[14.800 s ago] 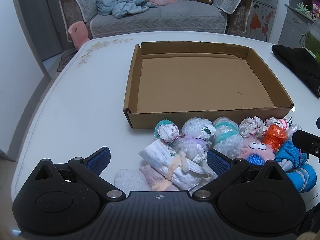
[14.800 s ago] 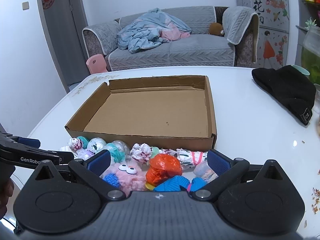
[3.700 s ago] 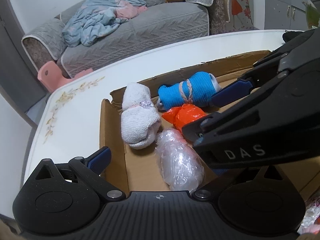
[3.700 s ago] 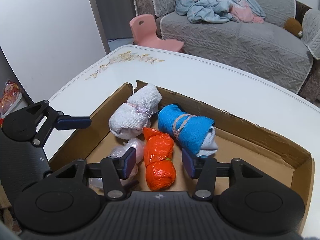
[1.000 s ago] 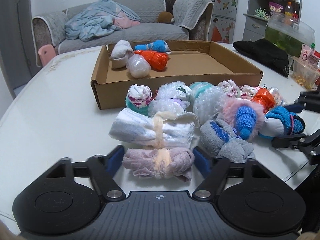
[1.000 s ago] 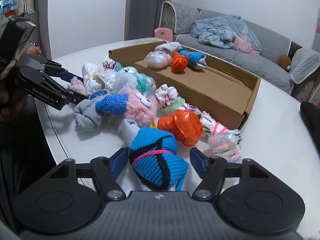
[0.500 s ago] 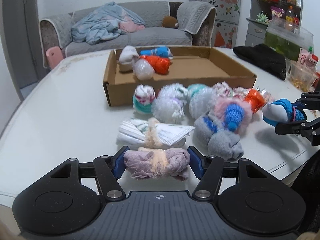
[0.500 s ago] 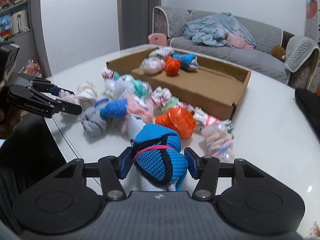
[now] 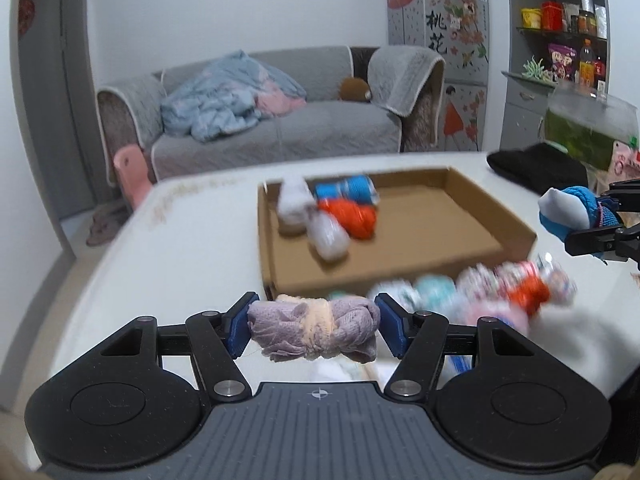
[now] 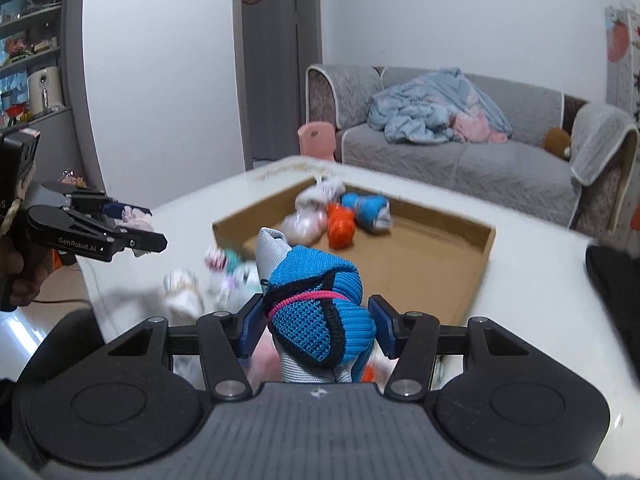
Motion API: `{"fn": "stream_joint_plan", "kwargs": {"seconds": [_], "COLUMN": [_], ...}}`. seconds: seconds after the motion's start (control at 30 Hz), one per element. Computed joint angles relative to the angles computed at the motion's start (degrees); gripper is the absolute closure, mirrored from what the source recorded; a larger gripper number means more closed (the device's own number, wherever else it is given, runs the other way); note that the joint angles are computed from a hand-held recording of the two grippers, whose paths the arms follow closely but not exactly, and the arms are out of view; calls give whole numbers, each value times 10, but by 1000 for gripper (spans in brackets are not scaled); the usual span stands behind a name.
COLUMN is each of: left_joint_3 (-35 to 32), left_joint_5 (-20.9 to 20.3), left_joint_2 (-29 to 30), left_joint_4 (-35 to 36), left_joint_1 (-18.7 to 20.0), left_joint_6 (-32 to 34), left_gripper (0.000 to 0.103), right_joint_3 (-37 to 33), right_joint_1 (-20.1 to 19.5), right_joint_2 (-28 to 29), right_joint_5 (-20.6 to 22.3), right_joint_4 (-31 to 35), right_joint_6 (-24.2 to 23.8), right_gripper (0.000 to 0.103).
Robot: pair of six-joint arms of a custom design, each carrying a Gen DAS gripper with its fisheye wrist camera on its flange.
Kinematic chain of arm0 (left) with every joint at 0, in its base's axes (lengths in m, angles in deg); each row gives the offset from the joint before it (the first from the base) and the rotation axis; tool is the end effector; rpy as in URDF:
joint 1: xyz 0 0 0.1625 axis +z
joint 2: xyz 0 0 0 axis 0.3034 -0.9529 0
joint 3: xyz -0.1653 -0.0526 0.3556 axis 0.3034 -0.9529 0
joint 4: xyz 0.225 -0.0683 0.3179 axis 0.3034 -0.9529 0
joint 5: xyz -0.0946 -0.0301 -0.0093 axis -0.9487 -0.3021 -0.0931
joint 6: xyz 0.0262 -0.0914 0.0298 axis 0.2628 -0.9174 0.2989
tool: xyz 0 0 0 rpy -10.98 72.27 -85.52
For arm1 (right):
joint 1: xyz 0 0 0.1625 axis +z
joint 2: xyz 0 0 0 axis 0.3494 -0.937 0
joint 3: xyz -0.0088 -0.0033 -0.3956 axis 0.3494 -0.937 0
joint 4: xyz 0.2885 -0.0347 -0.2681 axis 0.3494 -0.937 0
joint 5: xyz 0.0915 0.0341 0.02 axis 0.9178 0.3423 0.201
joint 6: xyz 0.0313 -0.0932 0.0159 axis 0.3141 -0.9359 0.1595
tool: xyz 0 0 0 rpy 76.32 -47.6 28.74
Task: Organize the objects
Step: 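Carry both socks into the tray and open both grippers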
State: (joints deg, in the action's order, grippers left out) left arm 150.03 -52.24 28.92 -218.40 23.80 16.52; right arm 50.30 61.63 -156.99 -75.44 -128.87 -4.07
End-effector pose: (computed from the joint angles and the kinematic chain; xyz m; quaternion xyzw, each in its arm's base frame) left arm -0.3354 -0.5834 0.0844 0.2775 0.8119 -0.3988 0.3238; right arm 0.0559 -0.6313 0.3578 0.4030 -0.8343 0.3375 0.1664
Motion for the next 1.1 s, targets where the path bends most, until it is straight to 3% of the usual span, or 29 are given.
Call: {"fn": "stream_joint_plan", "kwargs": {"seconds": [0.17, 0.37, 0.5, 0.63, 1.1], "left_joint_3": [-102, -269, -361, -405, -471], "left_joint_5": [-22, -46, -39, -33, -1], "left_joint_2": [31, 108, 165, 194, 251], "left_joint_4": [28, 141, 211, 267, 260], "left_joint_1": [17, 53, 78, 95, 112], "left_joint_6": [57, 84, 115, 122, 239], "left_gripper": [34, 34, 34, 34, 30], "right_joint_3": [-89, -218, -295, -352, -455], "right_joint_1": [25, 46, 55, 60, 69], "right_joint_2": [56, 140, 198, 246, 336], "right_joint_5": [-8, -33, -64, -90, -147], "right_joint_4": [37, 106, 144, 179, 245], "right_joint_6": [26, 74, 91, 97, 150], "right_gripper": [52, 52, 52, 52, 52]}}
